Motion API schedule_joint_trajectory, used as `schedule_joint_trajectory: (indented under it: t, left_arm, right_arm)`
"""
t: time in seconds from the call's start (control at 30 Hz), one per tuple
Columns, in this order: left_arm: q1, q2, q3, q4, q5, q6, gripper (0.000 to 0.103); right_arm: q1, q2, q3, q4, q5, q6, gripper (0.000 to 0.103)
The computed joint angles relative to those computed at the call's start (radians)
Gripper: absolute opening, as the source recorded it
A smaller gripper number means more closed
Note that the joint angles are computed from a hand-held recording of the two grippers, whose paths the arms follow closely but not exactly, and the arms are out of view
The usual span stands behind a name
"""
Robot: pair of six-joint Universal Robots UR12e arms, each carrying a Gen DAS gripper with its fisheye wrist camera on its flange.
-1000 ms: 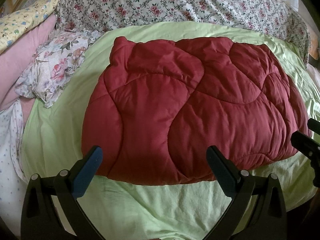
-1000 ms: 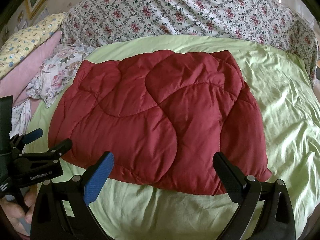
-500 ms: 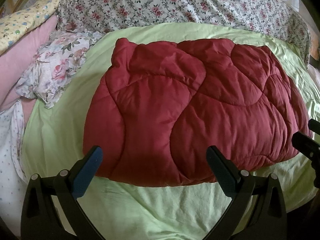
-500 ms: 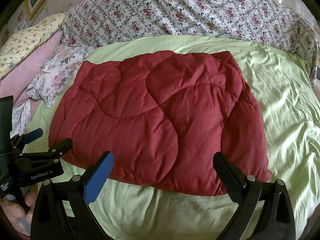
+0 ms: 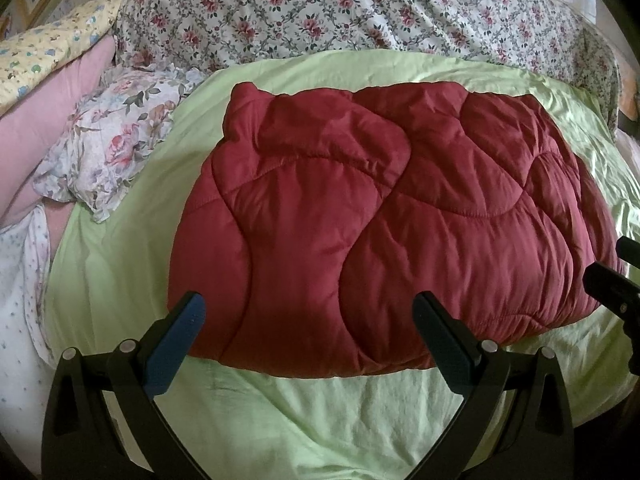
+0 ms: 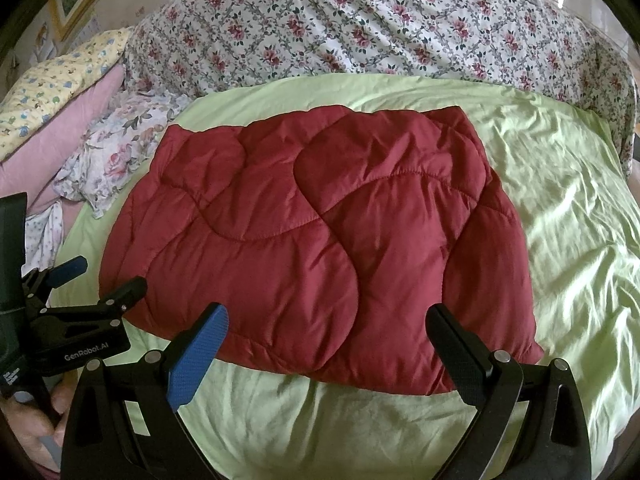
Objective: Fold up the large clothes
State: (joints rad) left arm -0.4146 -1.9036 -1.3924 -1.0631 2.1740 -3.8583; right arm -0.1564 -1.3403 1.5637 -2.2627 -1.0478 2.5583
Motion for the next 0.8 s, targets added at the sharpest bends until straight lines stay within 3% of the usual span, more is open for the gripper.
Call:
schedule_joint_trajectory:
  t: [0.8]
  left_arm:
    - [-0.003, -0.004, 0.007, -0.003, 0.009, -0.009, 0.103]
  right_arm:
    - [0.001, -0.002, 0.000, 0.003, 0.003, 0.001, 0.100]
